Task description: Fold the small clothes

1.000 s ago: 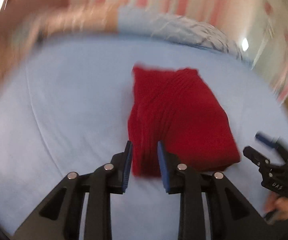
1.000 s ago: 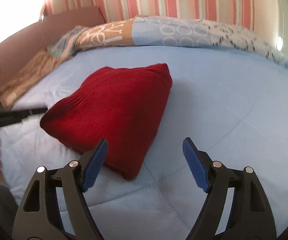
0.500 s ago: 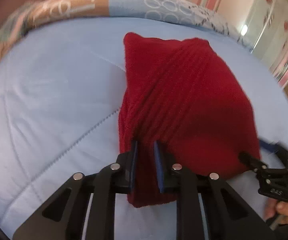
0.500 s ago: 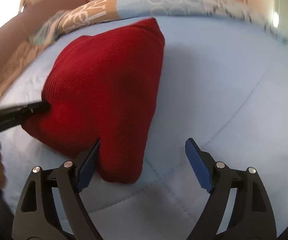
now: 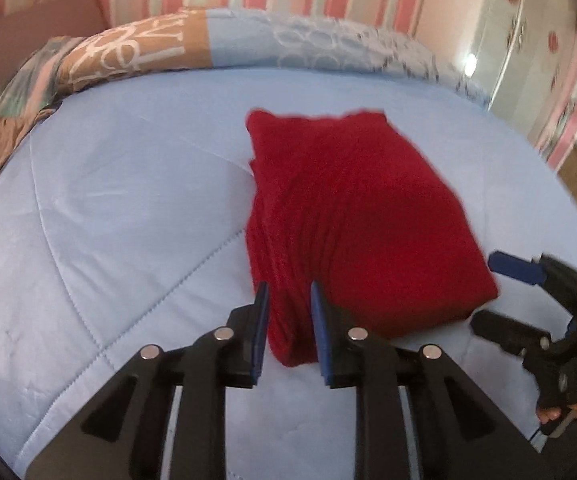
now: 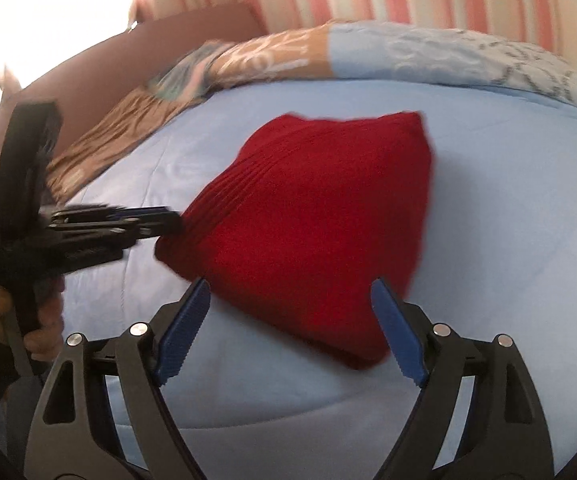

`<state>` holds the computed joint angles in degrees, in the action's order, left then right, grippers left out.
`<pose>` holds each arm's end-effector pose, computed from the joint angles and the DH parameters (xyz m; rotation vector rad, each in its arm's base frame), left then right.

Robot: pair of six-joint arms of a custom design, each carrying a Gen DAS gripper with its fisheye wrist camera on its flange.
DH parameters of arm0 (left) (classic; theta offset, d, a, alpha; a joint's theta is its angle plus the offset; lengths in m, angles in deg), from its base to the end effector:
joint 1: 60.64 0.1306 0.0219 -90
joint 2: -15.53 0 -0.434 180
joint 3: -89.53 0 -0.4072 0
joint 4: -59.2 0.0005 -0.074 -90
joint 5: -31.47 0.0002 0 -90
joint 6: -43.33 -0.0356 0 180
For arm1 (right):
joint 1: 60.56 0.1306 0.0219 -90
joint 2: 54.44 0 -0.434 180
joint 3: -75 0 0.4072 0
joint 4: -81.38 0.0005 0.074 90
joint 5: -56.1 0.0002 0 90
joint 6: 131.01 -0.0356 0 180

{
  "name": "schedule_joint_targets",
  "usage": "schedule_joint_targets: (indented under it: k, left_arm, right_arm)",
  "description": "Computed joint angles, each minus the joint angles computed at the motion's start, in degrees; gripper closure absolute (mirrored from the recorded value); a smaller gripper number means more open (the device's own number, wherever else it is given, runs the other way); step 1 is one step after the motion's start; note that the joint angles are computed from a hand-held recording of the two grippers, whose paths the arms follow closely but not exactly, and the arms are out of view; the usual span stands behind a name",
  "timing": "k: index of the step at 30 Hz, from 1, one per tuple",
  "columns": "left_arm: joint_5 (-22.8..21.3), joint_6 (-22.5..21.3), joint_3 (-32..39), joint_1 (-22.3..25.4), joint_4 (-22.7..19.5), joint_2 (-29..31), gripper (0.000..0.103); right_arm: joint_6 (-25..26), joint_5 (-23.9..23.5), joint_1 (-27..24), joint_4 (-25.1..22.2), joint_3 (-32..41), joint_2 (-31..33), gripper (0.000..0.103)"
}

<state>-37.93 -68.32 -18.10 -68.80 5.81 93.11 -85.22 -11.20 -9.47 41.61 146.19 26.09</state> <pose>0.3840 -0.0682 0.4258 0.7768 2.4152 -0.3736 0.2762 0.3195 0.4117 0.0347 2.3667 0.3311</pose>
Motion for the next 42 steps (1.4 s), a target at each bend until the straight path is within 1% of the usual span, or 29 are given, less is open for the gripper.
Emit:
schedule_joint_targets:
  k: [2,3,4,5,7,8,9,11,14,16,18,19,20,22,24,26,27,29,30,31,33,35,36,38,39,40,41,42]
  left_arm:
    - [-2.6,0.0,-0.8,-0.6,0.9,1.1,0.079]
    - [-2.7,0.5,-0.7,-0.3,0.8,2.3,0.078]
    - [-2.2,0.9,-0.5,0.1,0.5,3.0,0.075]
    - [-1.7,1.0,-0.1,0.8,0.6,4.0,0.068]
    - [-2.2,1.1,0.0,1.4,0.8,4.6,0.059]
    - [-2.3,1.2,0.5,1.5,0.5,4.9,0.058]
    - [-1.1,1.0,1.1,2.1,-0.6,4.8,0.058]
    - [1.2,0.1,2.2,3.2,-2.1,3.6,0.058]
    - [5.5,-0.2,5.4,4.6,-5.0,3.6,0.058]
    - [8.1,-0.1,9.3,4.9,-7.9,6.3,0.057]
    - [9.5,0.1,12.9,4.4,-10.9,9.9,0.057]
    - [10.5,-0.2,15.3,4.0,-13.4,12.8,0.057]
    - [10.8,-0.2,16.3,3.8,-14.3,14.2,0.057]
    - [11.6,0.1,18.8,3.5,-17.5,18.4,0.057]
    - [15.2,-0.9,21.1,3.9,-21.9,22.4,0.057]
    - [17.6,-0.4,21.8,4.2,-23.3,24.2,0.055]
    - [18.8,-0.4,22.2,4.5,-24.2,24.8,0.053]
    - [21.0,1.3,22.3,5.2,-24.4,25.8,0.040]
    - [21.8,1.5,22.4,5.5,-24.9,26.3,0.036]
    - [23.4,1.9,22.6,5.9,-26.1,27.3,0.028]
    - [28.1,2.1,22.6,7.3,-28.5,29.1,0.026]
    - [31.3,1.6,22.6,8.0,-29.9,29.9,0.025]
    - [32.3,1.0,22.9,8.1,-31.0,30.2,0.025]
    - [36.9,-1.5,23.9,8.1,-35.4,31.4,0.025]
    - [38.5,-2.4,24.2,8.1,-36.5,31.6,0.025]
    - [40.2,-3.1,24.7,8.1,-37.3,31.6,0.022]
    - [40.3,-2.2,24.9,7.8,-36.4,31.3,0.019]
    - [40.0,-1.7,25.1,7.5,-35.8,31.2,0.018]
  right_arm:
    - [0.5,-1.7,-0.8,0.0,0.5,1.8,0.019]
    - [0.5,-2.6,-1.2,-0.1,0.8,2.6,0.019]
    - [0.6,-3.6,-1.8,-0.4,1.0,3.2,0.019]
    - [0.9,-4.2,-2.2,-0.5,1.2,3.7,0.019]
    - [1.2,-4.5,-2.3,-1.1,1.5,3.8,0.019]
    - [1.4,-4.7,-2.3,-1.4,1.7,3.8,0.019]
    - [1.4,-5.1,-2.3,-1.6,1.9,3.4,0.019]
    - [0.4,-5.6,-2.6,0.1,1.1,0.8,0.020]
    - [-1.6,-3.7,-4.1,0.8,0.1,-2.8,0.017]
    - [-3.5,-4.2,-6.6,0.9,-0.2,-4.3,0.016]
    - [-5.0,-5.6,-9.3,1.2,-0.6,-4.9,0.016]
    - [-5.5,-5.9,-10.1,0.6,-0.5,-4.8,0.016]
    - [-5.9,-6.0,-10.6,0.1,-0.5,-4.7,0.016]
    - [-6.6,-6.4,-11.1,0.7,-1.1,-4.9,0.016]
    - [-6.8,-6.1,-10.6,1.1,-1.6,-4.9,0.016]
    - [-7.0,-5.8,-9.9,1.1,-2.4,-5.0,0.016]
    - [-7.4,-5.9,-9.6,1.0,-3.2,-5.5,0.016]
    - [-8.0,-6.3,-9.6,1.2,-3.6,-5.3,0.016]
    - [-8.3,-6.5,-9.6,1.4,-3.8,-5.2,0.016]
    - [-8.7,-6.7,-9.6,1.5,-4.1,-5.2,0.016]
    - [-9.2,-6.5,-9.3,1.5,-4.3,-5.3,0.016]
    - [-9.0,-6.4,-9.2,1.3,-4.3,-5.4,0.016]
    - [-8.9,-6.2,-9.0,1.1,-4.3,-5.4,0.016]
    - [-8.9,-6.2,-9.1,1.0,-4.6,-5.6,0.016]
    - [-9.1,-6.2,-9.1,0.9,-4.7,-5.7,0.016]
    - [-9.2,-6.1,-9.2,0.9,-4.9,-5.9,0.016]
    - [-9.3,-6.1,-9.2,1.0,-5.1,-6.0,0.016]
    - [-9.5,-6.1,-9.2,1.1,-5.2,-6.1,0.016]
